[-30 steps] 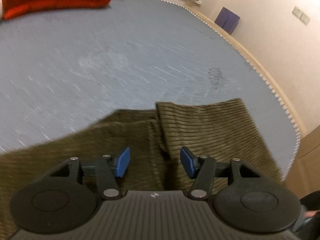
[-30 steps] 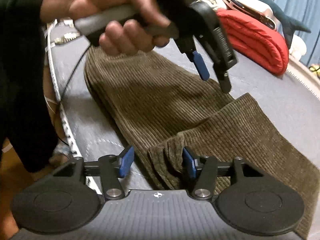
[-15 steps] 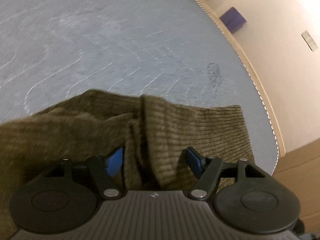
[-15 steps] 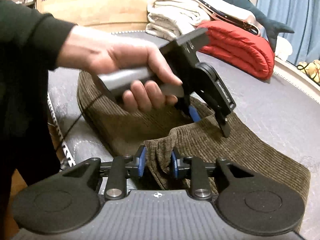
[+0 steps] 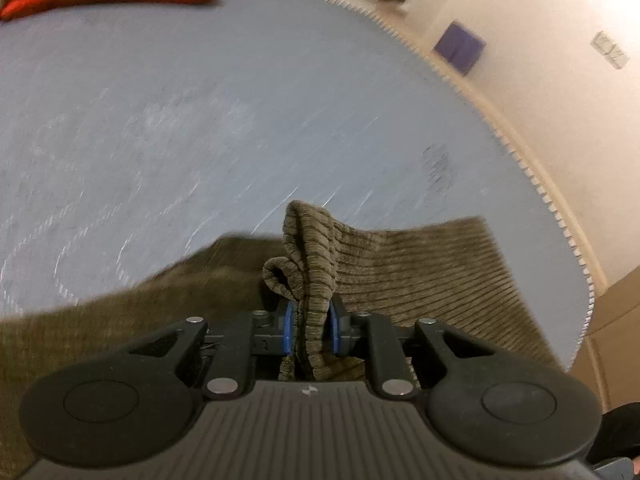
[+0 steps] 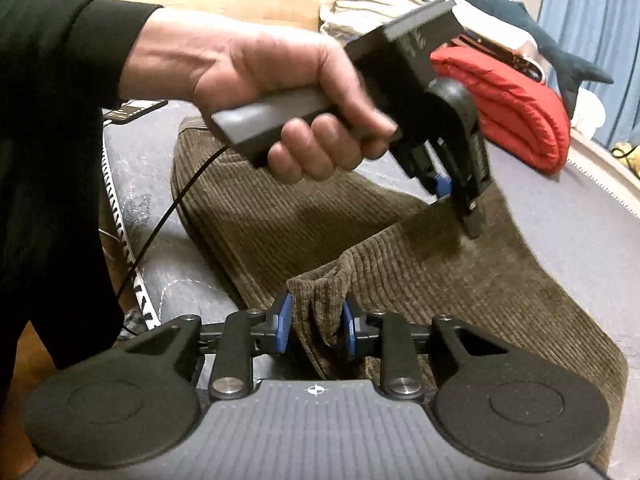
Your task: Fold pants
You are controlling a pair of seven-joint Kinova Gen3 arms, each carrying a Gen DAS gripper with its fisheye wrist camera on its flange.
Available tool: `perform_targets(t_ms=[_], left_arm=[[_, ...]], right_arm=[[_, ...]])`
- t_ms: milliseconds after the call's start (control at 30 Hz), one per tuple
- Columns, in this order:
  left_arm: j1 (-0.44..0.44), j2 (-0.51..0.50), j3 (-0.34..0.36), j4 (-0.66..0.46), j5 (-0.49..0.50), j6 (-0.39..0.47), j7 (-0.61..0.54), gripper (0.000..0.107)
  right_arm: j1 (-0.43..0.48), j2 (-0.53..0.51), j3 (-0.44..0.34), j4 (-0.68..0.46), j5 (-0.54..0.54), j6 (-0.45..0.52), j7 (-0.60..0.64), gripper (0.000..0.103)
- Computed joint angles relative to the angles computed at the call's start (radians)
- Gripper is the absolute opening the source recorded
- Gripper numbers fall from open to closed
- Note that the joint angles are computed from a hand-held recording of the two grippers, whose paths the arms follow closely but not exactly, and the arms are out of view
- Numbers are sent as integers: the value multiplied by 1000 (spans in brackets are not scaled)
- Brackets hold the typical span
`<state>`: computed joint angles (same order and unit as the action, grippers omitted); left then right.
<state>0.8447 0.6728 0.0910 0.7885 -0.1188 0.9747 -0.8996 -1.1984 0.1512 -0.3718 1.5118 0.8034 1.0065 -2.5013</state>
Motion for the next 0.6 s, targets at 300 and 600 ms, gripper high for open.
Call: perform_targets(t_ms=[300,600], left_arm=[[249,-6,-245,-54,-323,55,126,47],[182,14,-65,-97,-313,18,-30,30]], right_arm=[[117,-78,-92,50,3,-76,-258,50],[39,-75,-75,78,131,78,-531,50]])
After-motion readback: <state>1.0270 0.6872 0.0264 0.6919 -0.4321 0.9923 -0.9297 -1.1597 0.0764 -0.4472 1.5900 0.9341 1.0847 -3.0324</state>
